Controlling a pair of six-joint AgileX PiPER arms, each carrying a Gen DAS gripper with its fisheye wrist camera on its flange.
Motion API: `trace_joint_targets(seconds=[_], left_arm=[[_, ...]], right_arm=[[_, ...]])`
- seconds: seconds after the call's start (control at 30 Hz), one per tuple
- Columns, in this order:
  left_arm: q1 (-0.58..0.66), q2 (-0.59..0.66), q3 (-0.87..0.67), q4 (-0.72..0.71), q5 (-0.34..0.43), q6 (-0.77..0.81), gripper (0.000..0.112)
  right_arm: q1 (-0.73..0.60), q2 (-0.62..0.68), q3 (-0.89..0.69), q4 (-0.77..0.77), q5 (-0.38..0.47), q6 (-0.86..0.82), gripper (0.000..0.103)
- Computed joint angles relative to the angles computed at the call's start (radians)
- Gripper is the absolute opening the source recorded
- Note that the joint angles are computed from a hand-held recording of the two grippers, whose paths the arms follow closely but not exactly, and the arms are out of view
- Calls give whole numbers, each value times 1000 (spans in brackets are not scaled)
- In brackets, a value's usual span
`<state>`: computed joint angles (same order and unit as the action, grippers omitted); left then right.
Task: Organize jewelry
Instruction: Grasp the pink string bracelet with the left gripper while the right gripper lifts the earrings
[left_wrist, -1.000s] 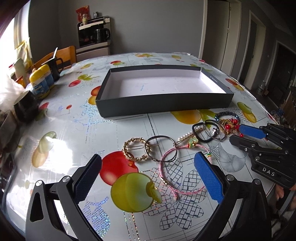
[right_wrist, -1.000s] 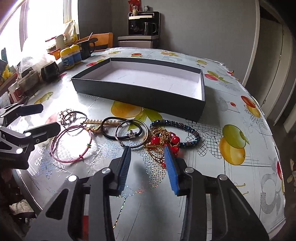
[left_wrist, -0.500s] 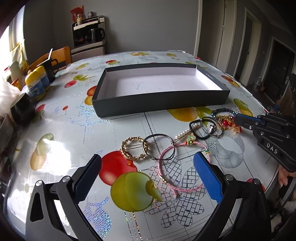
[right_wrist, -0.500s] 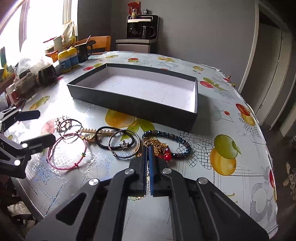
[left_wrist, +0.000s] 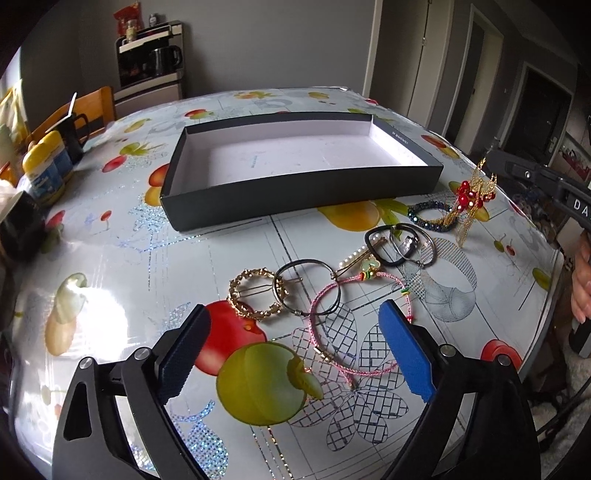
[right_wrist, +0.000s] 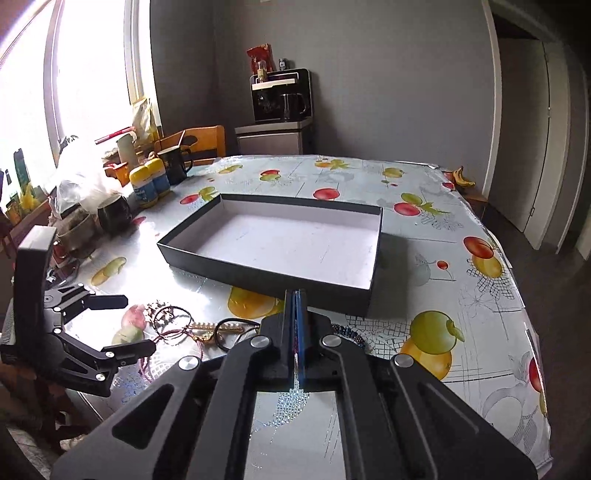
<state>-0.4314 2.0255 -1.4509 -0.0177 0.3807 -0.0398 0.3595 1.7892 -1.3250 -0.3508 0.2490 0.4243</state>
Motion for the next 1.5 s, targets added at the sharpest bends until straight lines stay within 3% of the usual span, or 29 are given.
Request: trace_joint_targets(seconds=[0.23, 0.33, 0.5, 0.57, 0.8, 0.87, 0.9, 1.07, 1.27, 1.43, 1.5], left_arm=[[-1, -8, 0, -309, 38, 338, 75], [-28, 4, -23, -337, 57, 376, 62], [-55, 50, -89, -384, 119, 413, 51], [-65, 62, -104, -358, 123, 379, 49], [-96, 121, -175, -193, 118, 220, 29], [-100, 129, -186, -161, 112, 195, 17], [-103, 126, -181, -140, 101, 178, 5], [-94, 78, -140, -159, 59, 203, 5], [-52, -12, -110, -330, 46, 346, 5], [9, -62, -152, -582, 128, 557, 5], [23, -72, -175, -615, 149, 583, 5]], right_arm=[[-4, -54, 23, 80, -28, -69, 0], [-5, -66, 28, 126, -30, -111, 0], [-6, -70, 40, 168, -36, -149, 0], [-8, -71, 45, 192, -39, -171, 0], [-7, -79, 62, 147, -50, -126, 0], [-9, -81, 67, 151, -53, -128, 0], [-10, -81, 68, 154, -52, -132, 0], [-14, -80, 67, 139, -49, -115, 0], [-13, -88, 72, 101, -51, -80, 0], [-14, -94, 67, 148, -54, -128, 0], [-20, -94, 63, 214, -55, -193, 0]])
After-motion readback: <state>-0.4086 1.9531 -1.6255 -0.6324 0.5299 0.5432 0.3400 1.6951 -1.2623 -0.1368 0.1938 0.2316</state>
